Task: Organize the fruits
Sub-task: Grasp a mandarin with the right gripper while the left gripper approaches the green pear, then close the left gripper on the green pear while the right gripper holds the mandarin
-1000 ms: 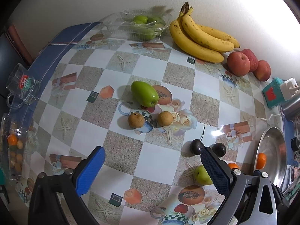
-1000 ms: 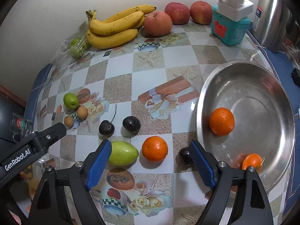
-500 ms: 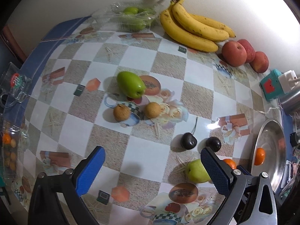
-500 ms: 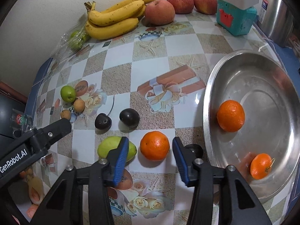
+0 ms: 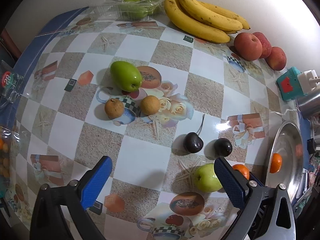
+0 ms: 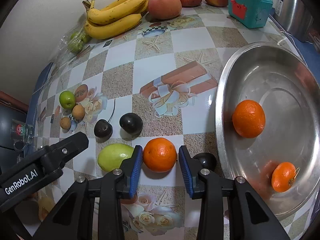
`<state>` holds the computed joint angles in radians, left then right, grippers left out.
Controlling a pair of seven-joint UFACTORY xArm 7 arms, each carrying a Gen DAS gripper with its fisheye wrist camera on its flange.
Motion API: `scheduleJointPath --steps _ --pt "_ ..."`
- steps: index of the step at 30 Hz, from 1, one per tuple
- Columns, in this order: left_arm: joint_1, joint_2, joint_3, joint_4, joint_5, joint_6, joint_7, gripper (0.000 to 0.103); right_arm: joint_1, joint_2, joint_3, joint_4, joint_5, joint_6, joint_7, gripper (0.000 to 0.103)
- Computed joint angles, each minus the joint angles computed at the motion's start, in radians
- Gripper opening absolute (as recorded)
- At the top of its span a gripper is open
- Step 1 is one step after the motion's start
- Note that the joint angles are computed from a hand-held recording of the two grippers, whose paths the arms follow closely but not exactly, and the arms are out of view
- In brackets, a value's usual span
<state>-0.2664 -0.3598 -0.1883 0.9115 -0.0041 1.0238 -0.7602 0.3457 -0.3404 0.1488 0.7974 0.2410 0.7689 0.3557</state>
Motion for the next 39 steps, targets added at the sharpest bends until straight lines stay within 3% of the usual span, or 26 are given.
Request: scheduleJointPath --steps 18,25,39 --pt "-0.015 0.01 0.007 -0.001 -0.049 -0.057 0.006 0.102 -0.002 -0.069 -0.029 -0.02 0.068 -0.006 -0.028 0.036" --pt "-0.015 0.013 0.003 0.002 -0.044 -0.055 0.006 0.102 -0.035 -0.125 -0.026 -0.022 0.019 0.005 0.012 0.035" --pt "-0.063 0.096 -0.034 0.048 -0.001 -0.034 0.041 0.089 -0.059 -0.173 -0.037 -0.037 -0.011 0.017 0.048 0.036"
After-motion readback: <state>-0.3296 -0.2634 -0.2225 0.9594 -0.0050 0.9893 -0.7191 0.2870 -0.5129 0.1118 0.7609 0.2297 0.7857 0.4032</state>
